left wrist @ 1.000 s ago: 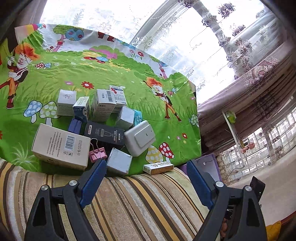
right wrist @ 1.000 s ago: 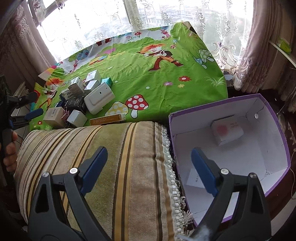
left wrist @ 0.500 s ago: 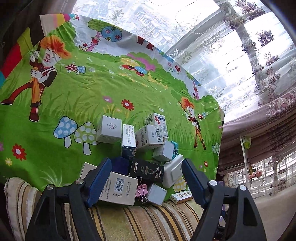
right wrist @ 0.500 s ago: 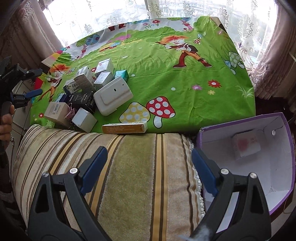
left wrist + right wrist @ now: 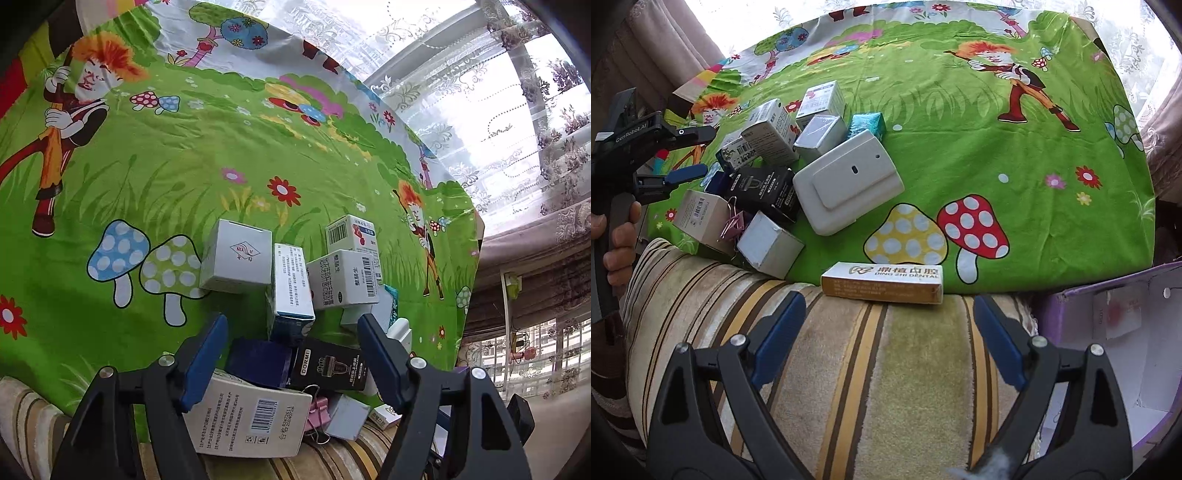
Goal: Organize rigid objects
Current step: 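Grasp the DING ZHI DENTAL box with the right tool while the left grasps the blue-white medicine box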
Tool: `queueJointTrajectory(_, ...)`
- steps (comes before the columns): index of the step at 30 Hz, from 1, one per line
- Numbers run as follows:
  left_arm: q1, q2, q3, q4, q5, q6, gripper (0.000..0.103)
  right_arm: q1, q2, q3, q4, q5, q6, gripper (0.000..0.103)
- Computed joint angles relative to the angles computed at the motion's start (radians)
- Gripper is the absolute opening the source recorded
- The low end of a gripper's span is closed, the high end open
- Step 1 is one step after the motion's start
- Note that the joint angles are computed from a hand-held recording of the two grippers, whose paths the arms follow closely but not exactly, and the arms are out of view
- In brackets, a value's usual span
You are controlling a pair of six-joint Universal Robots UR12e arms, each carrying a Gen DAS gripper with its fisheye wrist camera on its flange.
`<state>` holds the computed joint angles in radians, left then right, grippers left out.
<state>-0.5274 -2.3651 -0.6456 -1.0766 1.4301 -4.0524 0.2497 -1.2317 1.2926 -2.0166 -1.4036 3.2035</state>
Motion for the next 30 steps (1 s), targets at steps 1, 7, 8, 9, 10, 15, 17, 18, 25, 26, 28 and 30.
queueJointTrajectory(1, 0.0, -0.001, 0.0, -0.001, -0.002, 0.0, 0.072, 0.002, 0.008, -0.011, 0.01, -0.002, 0.001, 0.094)
queueJointTrajectory(7, 0.004, 0.002, -0.015, 0.017, -0.013, 0.0, 0.07, 0.015, 0.046, -0.061, 0.054, -0.035, 0.001, 0.094)
queueJointTrajectory(8, 0.004, -0.002, -0.008, 0.014, -0.012, 0.002, 0.07, 0.018, 0.052, -0.069, 0.066, -0.043, -0.003, 0.094)
queueJointTrajectory(9, 0.005, -0.005, -0.004, 0.011, -0.013, 0.005, 0.069, 0.02, 0.057, -0.075, 0.074, -0.05, -0.005, 0.094)
queueJointTrajectory(10, 0.005, -0.007, 0.0, 0.008, -0.014, 0.007, 0.069, 0.023, 0.062, -0.083, 0.083, -0.059, -0.008, 0.094)
queueJointTrajectory(15, 0.003, -0.035, 0.051, -0.036, -0.012, 0.036, 0.065, 0.037, 0.088, -0.12, 0.116, -0.097, -0.02, 0.094)
queueJointTrajectory(17, 0.003, -0.047, 0.07, -0.056, -0.011, 0.046, 0.059, 0.042, 0.1, -0.134, 0.13, -0.112, -0.022, 0.094)
queueJointTrajectory(18, 0.003, -0.053, 0.078, -0.063, -0.015, 0.049, 0.057, 0.044, 0.104, -0.14, 0.137, -0.116, -0.024, 0.094)
queueJointTrajectory(25, 0.008, -0.072, 0.098, -0.072, -0.04, 0.065, 0.03, 0.053, 0.123, -0.159, 0.159, -0.141, -0.019, 0.093)
queueJointTrajectory(26, 0.008, -0.07, 0.092, -0.064, -0.043, 0.063, 0.029, 0.053, 0.123, -0.155, 0.153, -0.141, -0.019, 0.093)
queueJointTrajectory(28, 0.008, -0.063, 0.076, -0.042, -0.038, 0.06, 0.028, 0.051, 0.116, -0.14, 0.143, -0.136, -0.014, 0.085)
queueJointTrajectory(30, 0.009, -0.053, 0.053, -0.009, -0.038, 0.056, 0.027, 0.049, 0.115, -0.135, 0.14, -0.126, -0.007, 0.085)
